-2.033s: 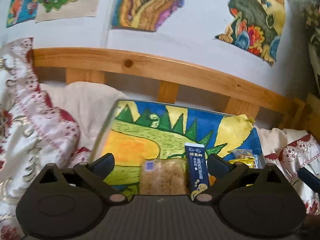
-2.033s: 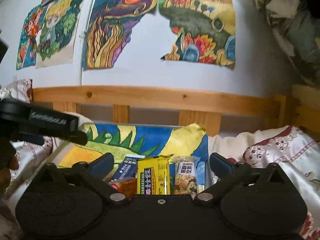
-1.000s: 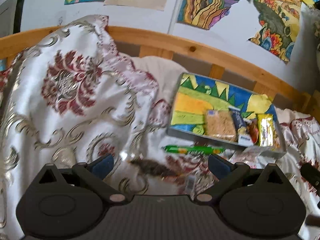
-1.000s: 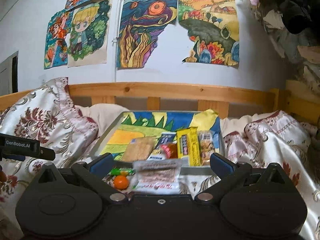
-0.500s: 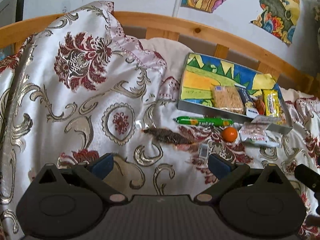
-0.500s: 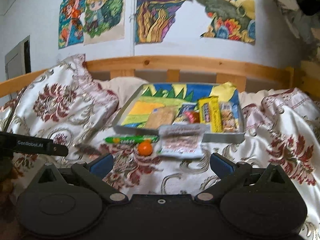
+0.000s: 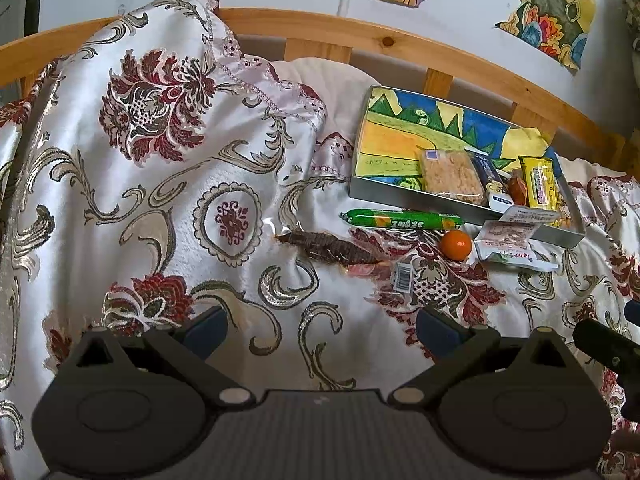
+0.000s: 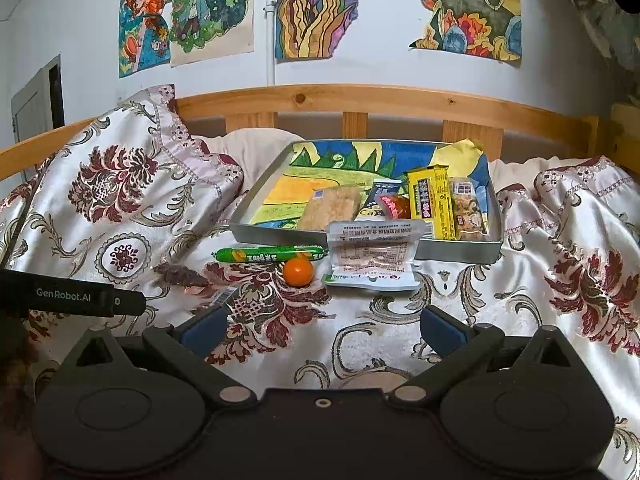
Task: Organize snacks
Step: 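Move the right tool toward the white printed packet beside the tin, then grasp the white printed packet with the right tool and lift it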
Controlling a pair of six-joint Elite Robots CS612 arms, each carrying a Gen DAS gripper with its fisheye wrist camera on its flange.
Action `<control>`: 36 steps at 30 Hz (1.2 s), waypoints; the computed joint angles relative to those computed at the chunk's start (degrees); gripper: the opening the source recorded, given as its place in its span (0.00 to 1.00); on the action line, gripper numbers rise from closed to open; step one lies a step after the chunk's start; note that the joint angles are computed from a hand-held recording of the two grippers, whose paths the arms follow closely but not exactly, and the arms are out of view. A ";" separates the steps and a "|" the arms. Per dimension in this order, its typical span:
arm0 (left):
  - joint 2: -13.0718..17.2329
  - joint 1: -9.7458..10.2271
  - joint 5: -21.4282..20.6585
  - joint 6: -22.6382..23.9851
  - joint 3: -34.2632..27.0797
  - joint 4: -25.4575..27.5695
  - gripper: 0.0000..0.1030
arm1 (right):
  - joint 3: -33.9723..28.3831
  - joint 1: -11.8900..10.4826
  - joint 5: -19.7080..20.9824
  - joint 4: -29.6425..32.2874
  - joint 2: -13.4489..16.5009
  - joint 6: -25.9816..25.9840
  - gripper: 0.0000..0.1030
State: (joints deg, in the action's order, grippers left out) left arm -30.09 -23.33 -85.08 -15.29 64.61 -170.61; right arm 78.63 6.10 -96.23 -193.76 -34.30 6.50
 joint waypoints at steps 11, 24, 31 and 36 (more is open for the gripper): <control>-0.05 -0.17 -0.01 -0.24 0.20 0.26 0.99 | -0.17 -0.07 0.57 1.28 -0.11 0.39 0.99; 0.63 -0.57 0.67 1.28 -1.03 0.76 0.99 | -0.69 -0.13 1.32 2.62 0.03 0.80 0.99; 1.53 -0.85 0.57 3.27 -2.76 1.94 0.99 | -1.28 -0.32 1.40 3.43 0.25 1.51 0.99; 2.09 -1.05 0.72 4.55 -3.86 2.42 0.99 | -1.72 -0.53 1.52 3.92 0.42 1.54 0.99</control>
